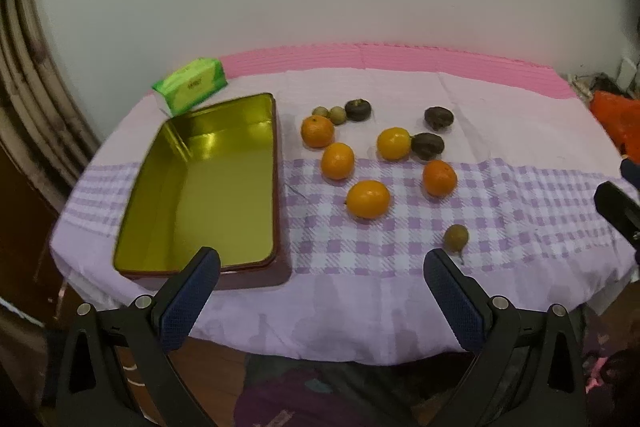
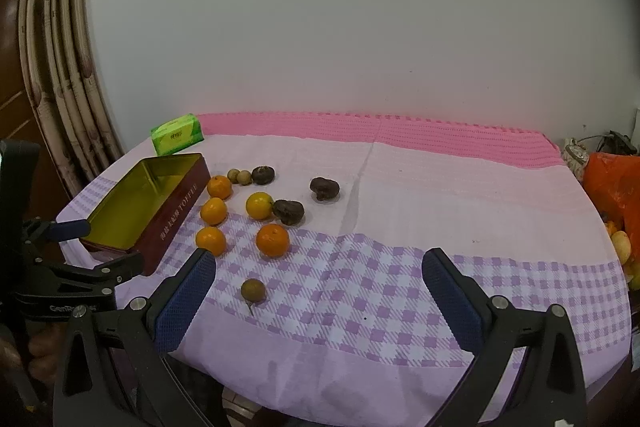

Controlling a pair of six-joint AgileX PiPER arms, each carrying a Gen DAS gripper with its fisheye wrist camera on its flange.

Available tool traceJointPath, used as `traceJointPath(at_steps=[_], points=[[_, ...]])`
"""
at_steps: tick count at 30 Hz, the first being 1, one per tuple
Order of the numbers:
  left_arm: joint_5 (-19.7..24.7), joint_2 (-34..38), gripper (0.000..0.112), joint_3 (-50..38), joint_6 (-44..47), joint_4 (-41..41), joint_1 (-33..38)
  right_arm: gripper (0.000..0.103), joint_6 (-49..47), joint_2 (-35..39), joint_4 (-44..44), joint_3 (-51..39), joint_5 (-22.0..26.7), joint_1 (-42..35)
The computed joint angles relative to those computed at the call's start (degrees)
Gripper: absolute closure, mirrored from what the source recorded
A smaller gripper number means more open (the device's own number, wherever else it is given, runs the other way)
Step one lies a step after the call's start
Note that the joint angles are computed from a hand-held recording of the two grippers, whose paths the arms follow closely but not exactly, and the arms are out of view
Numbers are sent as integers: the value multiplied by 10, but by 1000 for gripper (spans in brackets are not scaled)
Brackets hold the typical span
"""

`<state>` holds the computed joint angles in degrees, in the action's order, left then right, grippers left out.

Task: Organize fruits
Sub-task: 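Move the left gripper toward the large orange and close on it, then carry the orange with the left gripper into the gold tray and release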

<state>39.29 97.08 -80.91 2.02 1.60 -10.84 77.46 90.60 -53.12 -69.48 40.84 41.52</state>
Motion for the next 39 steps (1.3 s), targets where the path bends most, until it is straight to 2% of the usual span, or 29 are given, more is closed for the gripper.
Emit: traceJointPath(at_steps=[4,7,11,14,19,29,31,34,36,37,38,39], points=[[-7,6,11,3,67,-98,26,0,-13,-5,23,1,0,-12],[17,20,11,-13,100,-147,37,0,-23,-7,39,-1,3,-20],[88,61,11,-80,120,-136,29,0,-41,-9,65,-4,3,-33],[97,80,11,-109,133,-146,30,0,-51,-11,78,-8,7,-39],[146,138,15,-192,133,-162,31,0,-64,-12,96,-14,13,-48],[183,244,17,-320,95,-105,-1,0,-93,-4,136,-21,10,-69],[187,265,20,-342,84,-83,-8,0,-100,-1,144,-22,9,-73],[204,300,33,-378,78,-61,-12,0,-107,1,155,-23,6,-78],[211,321,48,-398,79,-57,-12,0,-109,3,161,-22,5,-80],[210,328,51,-402,78,-54,-12,0,-112,4,165,-22,3,-81],[191,325,54,-389,71,-33,-17,0,-115,6,169,-23,2,-83],[167,317,63,-369,67,-14,-22,0,-117,8,171,-23,1,-84]])
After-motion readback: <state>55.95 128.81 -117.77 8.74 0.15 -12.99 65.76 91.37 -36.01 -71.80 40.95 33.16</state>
